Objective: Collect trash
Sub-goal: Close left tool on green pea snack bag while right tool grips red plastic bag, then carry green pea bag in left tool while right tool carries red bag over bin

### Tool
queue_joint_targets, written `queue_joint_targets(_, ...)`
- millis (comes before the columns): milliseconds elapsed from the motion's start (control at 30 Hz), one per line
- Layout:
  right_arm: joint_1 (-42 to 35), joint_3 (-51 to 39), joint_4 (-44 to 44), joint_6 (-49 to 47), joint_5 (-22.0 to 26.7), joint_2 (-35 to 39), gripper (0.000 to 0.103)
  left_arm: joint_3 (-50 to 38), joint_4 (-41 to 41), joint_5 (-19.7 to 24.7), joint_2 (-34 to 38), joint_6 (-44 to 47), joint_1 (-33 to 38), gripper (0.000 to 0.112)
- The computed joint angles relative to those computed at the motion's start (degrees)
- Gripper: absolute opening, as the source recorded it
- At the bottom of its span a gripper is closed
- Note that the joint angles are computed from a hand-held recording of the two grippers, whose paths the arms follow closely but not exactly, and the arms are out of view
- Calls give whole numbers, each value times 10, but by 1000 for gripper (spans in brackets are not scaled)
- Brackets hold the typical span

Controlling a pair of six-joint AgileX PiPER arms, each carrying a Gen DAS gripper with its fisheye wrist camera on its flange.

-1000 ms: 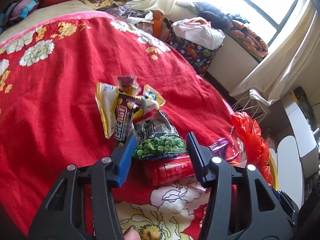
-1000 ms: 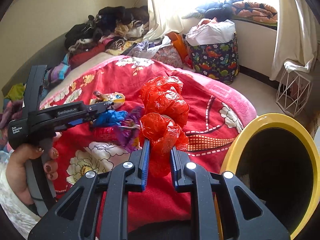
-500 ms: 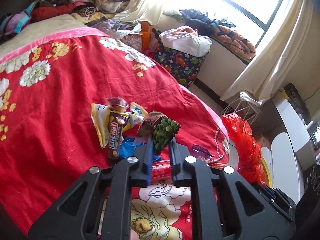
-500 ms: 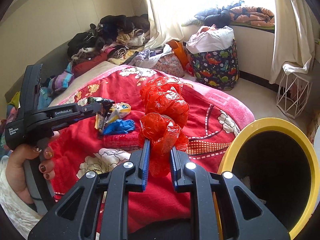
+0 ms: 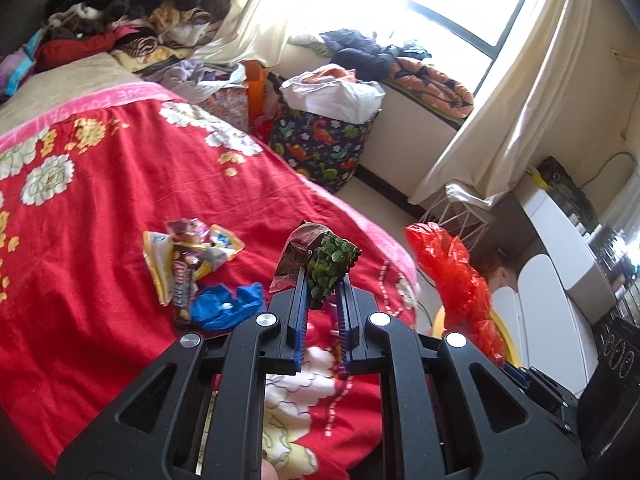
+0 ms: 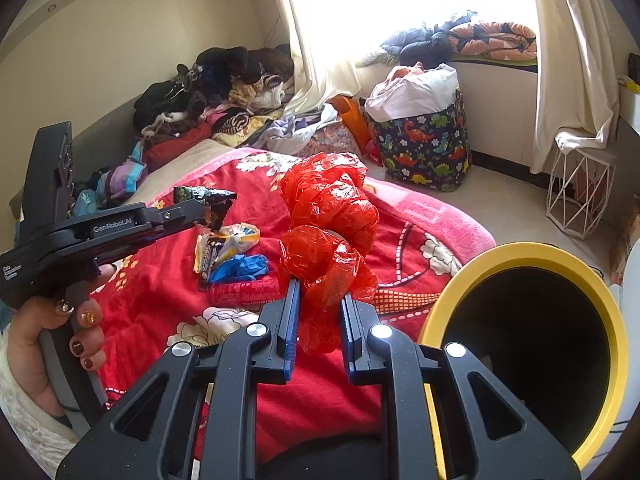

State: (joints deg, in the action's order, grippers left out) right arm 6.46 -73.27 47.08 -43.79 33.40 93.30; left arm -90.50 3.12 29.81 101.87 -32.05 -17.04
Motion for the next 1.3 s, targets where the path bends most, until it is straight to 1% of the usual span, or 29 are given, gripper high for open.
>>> queue_joint_targets(300, -26, 19, 24, -19, 2, -20, 17, -16, -3, 3, 0, 14, -29, 8)
queue_joint_targets(400, -31, 30, 27, -20, -8, -30, 17, -19, -12, 2, 0, 29, -35, 8)
queue_joint_targets(633, -56, 39, 37, -28, -9, -40, 17, -28, -14, 6, 5, 38, -55, 8)
queue_joint_targets(1300, -136, 77, 83, -75, 0, -64, 17, -94, -12, 35, 47, 66, -109, 8)
